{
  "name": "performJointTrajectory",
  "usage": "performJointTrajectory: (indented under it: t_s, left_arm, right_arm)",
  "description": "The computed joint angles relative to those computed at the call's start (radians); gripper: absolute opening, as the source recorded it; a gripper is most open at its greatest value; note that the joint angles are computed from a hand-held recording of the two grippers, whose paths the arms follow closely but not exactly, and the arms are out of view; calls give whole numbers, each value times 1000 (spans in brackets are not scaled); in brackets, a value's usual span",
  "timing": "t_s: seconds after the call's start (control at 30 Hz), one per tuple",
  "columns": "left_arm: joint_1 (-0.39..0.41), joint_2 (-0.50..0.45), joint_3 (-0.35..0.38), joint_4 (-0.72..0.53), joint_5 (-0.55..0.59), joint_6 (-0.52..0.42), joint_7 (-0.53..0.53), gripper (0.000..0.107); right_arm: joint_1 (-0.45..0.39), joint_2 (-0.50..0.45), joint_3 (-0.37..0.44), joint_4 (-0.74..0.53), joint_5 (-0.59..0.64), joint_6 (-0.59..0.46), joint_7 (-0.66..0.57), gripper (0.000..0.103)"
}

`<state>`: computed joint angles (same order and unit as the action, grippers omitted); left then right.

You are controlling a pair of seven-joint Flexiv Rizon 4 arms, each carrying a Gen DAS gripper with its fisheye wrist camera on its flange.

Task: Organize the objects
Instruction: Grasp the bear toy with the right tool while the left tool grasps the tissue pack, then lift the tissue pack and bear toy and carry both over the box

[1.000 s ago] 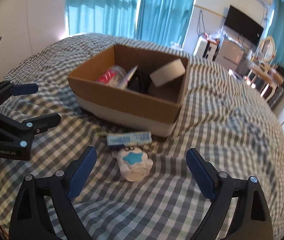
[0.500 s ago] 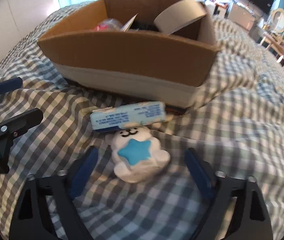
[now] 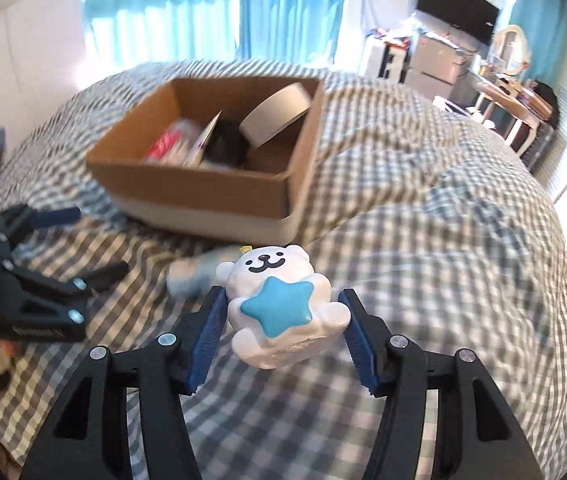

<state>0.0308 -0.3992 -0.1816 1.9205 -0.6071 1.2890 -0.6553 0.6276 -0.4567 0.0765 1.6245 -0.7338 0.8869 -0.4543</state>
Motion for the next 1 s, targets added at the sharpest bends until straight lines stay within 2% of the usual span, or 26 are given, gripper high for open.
performJointTrajectory:
  t_s: [0.2,0.37,0.53,0.57,0.63,0.67,0.83,1.0]
  left_arm:
    - [-24,-38,-17,-32,23,-50,11,100]
    - [-41,-88,-13,-88,63,-110,8,100]
    - [-59,-144,5,-159,100,-166,-48,98]
    - [-60,-153,3,-169,103,-170,-53,94]
    - [-55,-160,-6,-178,104,-179,-46,79]
    - [-47,-162,-16,-183,101,-206,-33,65]
    - [-29,-140,-29,-161,64,-224,1,62]
    - [-10,-63,-31,-96,-13,-218,56,61]
  right_arm:
    - [-19,9,-13,35,-18,74,52,57]
    - [-29,-4,-9,30,19,53,46,57]
    - [-46,-6,-12,52,33,119,59,57]
    - [-51,-9,-9,55,43,133,56,57]
    - [-54,-12,-10,60,55,147,55,57]
    - [-56,-14,-10,61,62,154,52,57]
    - [-52,-20,-14,69,89,161,63,57]
    - [-34,-11,-26,73,72,141,91,57]
